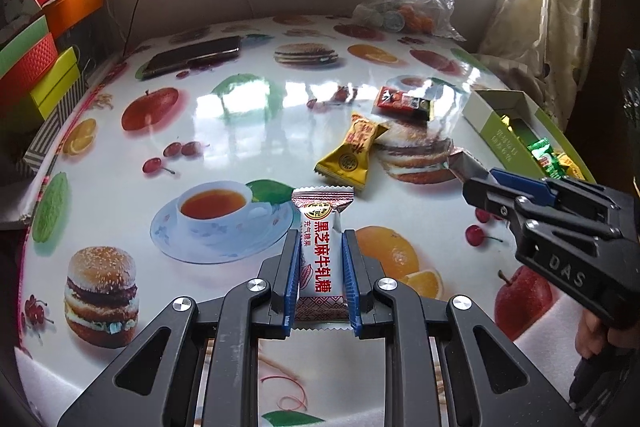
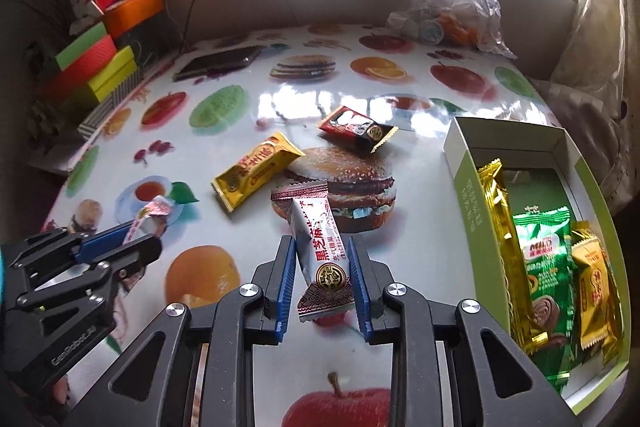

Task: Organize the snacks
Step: 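Lift the white-and-red packets with both tools, then carry both white-and-red packets over the green box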

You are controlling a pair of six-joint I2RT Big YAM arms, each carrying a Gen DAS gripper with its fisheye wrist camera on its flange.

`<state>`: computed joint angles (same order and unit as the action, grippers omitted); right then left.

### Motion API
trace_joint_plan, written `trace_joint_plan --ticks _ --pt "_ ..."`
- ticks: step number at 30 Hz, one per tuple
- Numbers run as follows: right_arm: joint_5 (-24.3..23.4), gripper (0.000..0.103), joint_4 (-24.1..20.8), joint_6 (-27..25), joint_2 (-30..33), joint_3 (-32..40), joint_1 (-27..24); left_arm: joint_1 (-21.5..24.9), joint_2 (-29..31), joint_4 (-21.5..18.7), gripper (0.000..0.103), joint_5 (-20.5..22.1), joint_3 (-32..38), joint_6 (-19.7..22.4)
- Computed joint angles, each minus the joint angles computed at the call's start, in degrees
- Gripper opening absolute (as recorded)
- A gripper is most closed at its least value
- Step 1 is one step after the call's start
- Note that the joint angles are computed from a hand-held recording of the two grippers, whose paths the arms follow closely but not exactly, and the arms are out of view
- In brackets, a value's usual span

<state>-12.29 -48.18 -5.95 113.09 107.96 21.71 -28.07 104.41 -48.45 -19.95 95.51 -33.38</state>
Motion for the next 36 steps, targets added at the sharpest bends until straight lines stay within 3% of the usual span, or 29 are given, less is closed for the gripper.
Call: trace_joint_plan --ticks 21,36 --pt "-0.90 0.025 3.71 2.21 -5.49 -6.34 -1.72 -1.79 0.66 0.35 0.021 -0.12 2.99 1.76" --pt "0.37 0.025 6.16 5.44 -8.22 -8.15 -5.82 -3.21 6.55 -0.71 0.021 2.10 14.63 6.57"
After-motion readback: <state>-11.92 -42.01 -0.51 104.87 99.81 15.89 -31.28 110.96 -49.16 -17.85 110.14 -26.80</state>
